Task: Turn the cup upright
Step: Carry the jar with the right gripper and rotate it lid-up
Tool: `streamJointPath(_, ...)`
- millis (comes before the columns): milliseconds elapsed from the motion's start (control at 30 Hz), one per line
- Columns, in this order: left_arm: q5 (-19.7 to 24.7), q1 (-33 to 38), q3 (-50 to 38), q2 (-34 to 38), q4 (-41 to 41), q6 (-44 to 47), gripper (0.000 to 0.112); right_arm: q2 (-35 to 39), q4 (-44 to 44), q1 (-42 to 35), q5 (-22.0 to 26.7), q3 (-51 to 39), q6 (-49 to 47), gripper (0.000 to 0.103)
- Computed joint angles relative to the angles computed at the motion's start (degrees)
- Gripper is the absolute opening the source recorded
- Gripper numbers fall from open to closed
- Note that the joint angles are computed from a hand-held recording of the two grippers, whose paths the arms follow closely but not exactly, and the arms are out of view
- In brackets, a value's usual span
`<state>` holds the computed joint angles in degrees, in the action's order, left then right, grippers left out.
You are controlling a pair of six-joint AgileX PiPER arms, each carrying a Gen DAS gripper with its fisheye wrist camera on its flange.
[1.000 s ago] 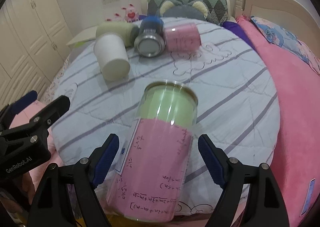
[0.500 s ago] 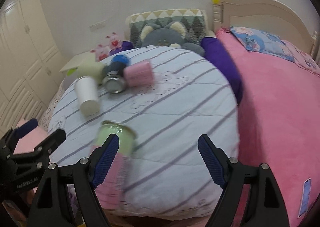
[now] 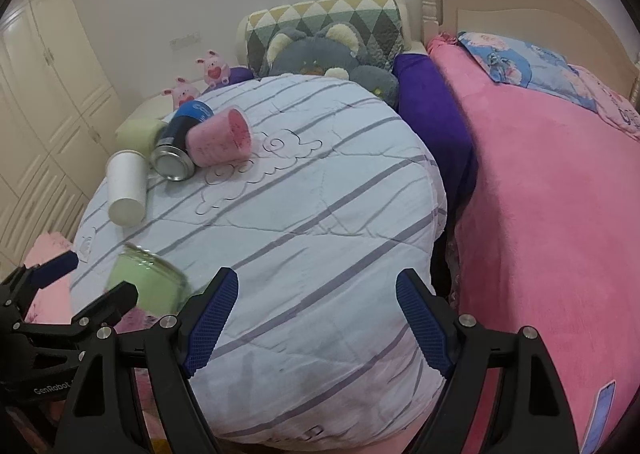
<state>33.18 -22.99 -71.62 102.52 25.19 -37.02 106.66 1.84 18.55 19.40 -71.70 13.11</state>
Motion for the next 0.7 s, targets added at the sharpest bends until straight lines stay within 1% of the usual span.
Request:
streamJointPath(67,1.2,0.5,-1.9,2.3,-2.4,0.6,0.103,1.4,3.7,-1.0,0.2,-1.0,-4.4,0.083)
streamJointPath(167,3.2,1.6,-5.3,5.9,-7.7,3.8,0.103,3.2,11.3,-2.6,0.9,-2.0,-12.9,0.083)
streamJointPath(233,3.6,2.4,-6.2,6.9,-11.0,6.3,0.102,4.7,13.8,-3.3,1.8,-3.2,-16.0,0.083)
streamJointPath(267,3.0,2.9,-6.0,6.8,-12.7,7.4,0.099,5.4,14.4,-3.5,2.2,-3.7,-16.8,0.083)
streamJointPath(333,1.7,3.3,-4.9,6.0,-13.9,7.6,0.074,6.7,15.7,-4.0,3.0,-5.0,-18.3,0.083)
streamJointPath(367,1.6,3.6,-4.7,5.8,-15.0,8.3,0.072,7.1,16.8,-4.2,3.4,-5.6,-19.2,0.083)
streamJointPath(533,-0.1,5.1,-3.4,5.0,-19.0,11.9,0.071,7.8,20.2,-4.1,3.7,-6.7,-22.5,0.083)
streamJointPath(700,-0.7,5.3,-3.9,4.3,-18.0,11.8,0.071,7.7,21.1,-3.4,3.7,-6.9,-23.5,0.083)
